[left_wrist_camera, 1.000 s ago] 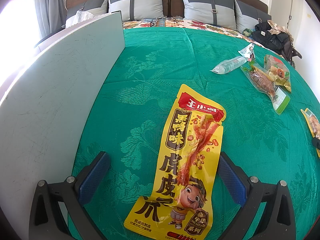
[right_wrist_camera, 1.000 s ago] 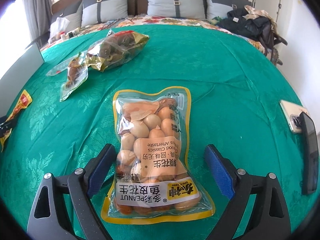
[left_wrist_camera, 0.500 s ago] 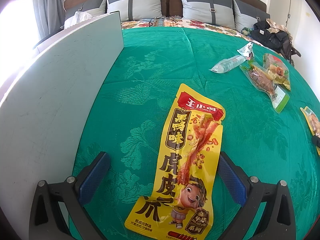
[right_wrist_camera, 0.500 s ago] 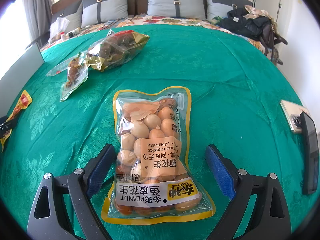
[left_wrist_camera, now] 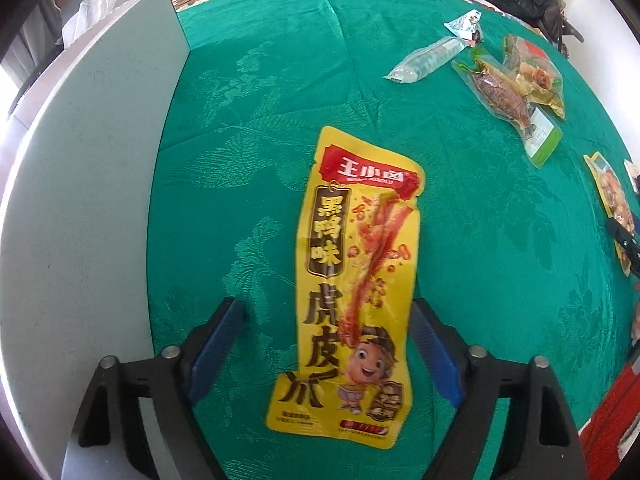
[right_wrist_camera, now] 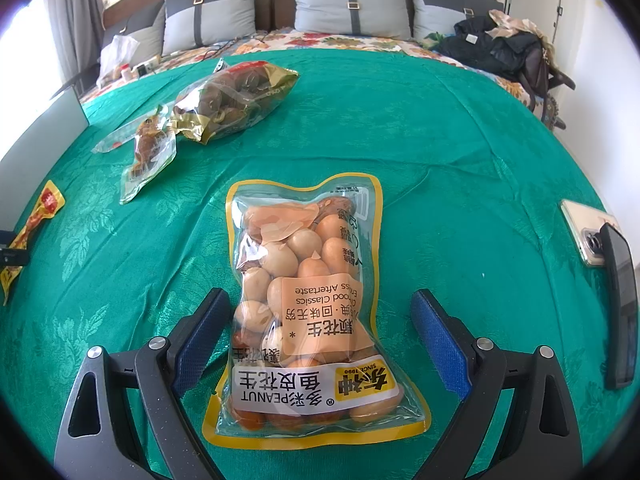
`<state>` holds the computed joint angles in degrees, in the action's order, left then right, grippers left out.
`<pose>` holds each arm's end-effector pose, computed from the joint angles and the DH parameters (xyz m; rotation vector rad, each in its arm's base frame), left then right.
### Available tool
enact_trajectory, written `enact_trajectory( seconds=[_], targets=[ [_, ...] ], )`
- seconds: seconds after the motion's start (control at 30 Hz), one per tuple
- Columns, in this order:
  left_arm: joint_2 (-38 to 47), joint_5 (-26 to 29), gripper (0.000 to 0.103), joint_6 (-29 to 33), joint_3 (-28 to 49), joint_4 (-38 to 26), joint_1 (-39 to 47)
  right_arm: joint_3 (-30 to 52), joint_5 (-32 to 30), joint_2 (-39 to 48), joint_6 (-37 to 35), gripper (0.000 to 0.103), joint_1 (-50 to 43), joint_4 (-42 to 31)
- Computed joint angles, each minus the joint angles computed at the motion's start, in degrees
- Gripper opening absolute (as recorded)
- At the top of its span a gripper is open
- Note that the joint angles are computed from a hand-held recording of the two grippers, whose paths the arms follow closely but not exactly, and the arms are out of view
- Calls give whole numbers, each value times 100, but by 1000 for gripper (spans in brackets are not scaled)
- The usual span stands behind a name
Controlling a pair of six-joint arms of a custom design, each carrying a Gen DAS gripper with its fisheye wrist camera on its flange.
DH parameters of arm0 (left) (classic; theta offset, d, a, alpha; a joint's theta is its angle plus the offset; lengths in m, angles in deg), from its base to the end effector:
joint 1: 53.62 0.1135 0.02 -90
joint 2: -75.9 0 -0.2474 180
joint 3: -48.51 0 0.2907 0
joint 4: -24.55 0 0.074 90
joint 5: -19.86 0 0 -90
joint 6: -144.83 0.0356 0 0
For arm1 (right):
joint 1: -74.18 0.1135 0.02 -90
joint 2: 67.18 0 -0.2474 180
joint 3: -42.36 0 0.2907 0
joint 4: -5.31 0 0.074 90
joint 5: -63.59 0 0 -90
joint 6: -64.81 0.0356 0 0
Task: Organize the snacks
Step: 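Carry both bags over the white box and open both grippers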
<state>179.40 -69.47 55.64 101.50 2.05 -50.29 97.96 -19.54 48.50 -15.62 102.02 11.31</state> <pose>0.2942 0.0167 0.0249 -0.0601 2.8442 -0.0013 0.2994 0.1533 -0.0040 -0.3500 2.4843 0.1181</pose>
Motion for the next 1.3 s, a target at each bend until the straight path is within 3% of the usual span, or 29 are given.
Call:
enact_trajectory(
  seconds=[0.1,0.2,0.23,0.3,0.47,0.6,0.63,0.7,0.77,0.9,1.0,1.07,1.2,1.3],
  targets=[
    [-312,168,47,32,-177,-90,-39,116,27,-148,203,93,-24,-625],
    [-743,317,42,-111,-582,115,-13,62,-147,-264,-8,86,-113,-764],
    [-902,443,41,-223,-736,175,26,15,-246,-384,-32,65,-166,-816],
    [-1171,600,40,-496,-1093,404,10,-80,-458,-587,155,65,-328,-959],
    [-2275,1207,40,-944,-2097,733,182,-896,-2233,-1150,820,58,-1031,-81],
    [-2871,1199,40,-1110,-2469,661,81,-968,-1886,-1213,962,58,-807,-102],
    [-2957,1211,40,-1165,-2513,679,55,-993,-2108,-1161,1097,58,-841,3],
    [-3478,1402,40,-1241,-2750,553,105,-1150,-2623,-1153,1358,58,-928,398],
    [-3958,1554,40,-1295,-2917,354,169,-1229,-2440,-1297,1363,58,-716,423],
    [-5568,2079,40,-1239,-3150,-828,588,-1014,-2252,-1310,1399,58,-281,19],
    [-7049,2751,40,-770,-3072,-2248,1468,-893,-2395,-1612,1780,58,216,-10],
    [-7440,3297,40,-123,-2778,-3049,2435,-531,-2458,-1748,2046,58,723,-165],
    [-6523,4073,41,1595,-1851,-3892,4651,1111,-2346,-1421,2019,58,1999,-856],
    [-5635,3859,42,2324,-1334,-3739,5781,2810,-2371,-589,2003,58,2794,-1400]
  ],
)
